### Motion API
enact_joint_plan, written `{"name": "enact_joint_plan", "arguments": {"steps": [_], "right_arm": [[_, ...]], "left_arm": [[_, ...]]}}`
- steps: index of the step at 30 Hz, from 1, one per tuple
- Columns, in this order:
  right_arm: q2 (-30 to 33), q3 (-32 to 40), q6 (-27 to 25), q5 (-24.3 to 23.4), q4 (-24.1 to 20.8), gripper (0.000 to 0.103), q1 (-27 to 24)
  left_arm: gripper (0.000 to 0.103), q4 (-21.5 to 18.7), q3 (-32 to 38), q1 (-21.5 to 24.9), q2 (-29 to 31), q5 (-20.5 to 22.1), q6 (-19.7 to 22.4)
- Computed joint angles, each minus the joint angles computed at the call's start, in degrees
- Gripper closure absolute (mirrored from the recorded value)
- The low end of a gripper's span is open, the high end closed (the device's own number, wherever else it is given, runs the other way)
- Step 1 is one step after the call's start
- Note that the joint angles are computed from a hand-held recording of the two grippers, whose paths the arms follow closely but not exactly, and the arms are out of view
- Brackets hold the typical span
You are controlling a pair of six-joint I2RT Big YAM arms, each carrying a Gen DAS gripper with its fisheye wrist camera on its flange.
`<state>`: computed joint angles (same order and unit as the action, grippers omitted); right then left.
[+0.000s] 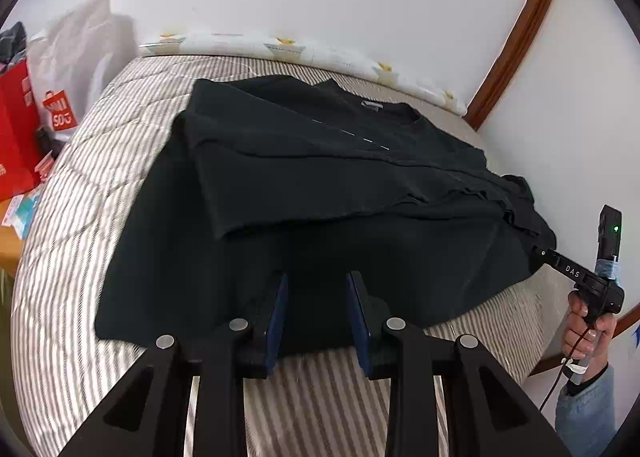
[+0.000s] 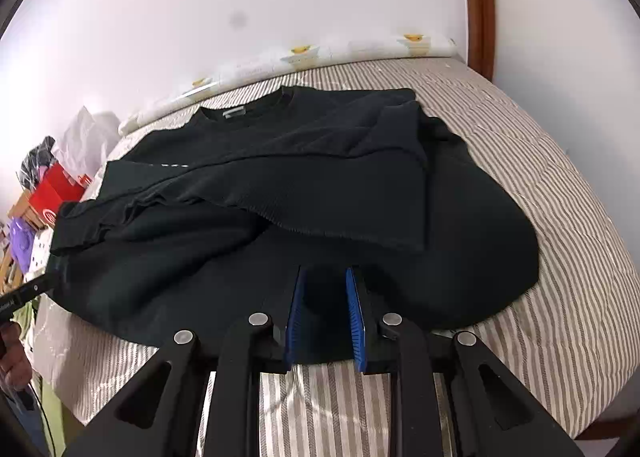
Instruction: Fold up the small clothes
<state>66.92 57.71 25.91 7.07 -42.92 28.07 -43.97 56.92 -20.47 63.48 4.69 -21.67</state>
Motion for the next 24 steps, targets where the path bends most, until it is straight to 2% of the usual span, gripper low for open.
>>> {"name": "enact_joint_plan", "arguments": {"steps": [7, 13, 19, 21, 24], "right_arm": [[5.8, 3.7, -1.9, 2.6, -0.5, 0.082, 0.4], [8.6, 5.9, -1.4, 2.2, 1.2, 0.082, -0.8], [10.3, 7.9, -1.3, 1.1, 4.8, 0.082, -3.0], [12.1, 9.5, -2.2, 1.3, 5.1, 0.083, -3.5], [15.1, 12.3, -3.2, 1.4, 5.4, 0.085, -4.8]], "left_arm": [[0.075, -1.0, 4.4, -0.6, 7.0, -0.7, -0.1], [0.075, -0.8, 7.1, -1.2, 8.7, -4.5, 1.3], [0.075, 0.9, 9.7, 1.7, 10.8, -3.1, 0.1], [0.075, 1.5, 10.8, 2.9, 12.0, -1.9, -0.5], [0.074, 2.0, 13.1, 4.5, 14.2, -2.7, -1.0]]}}
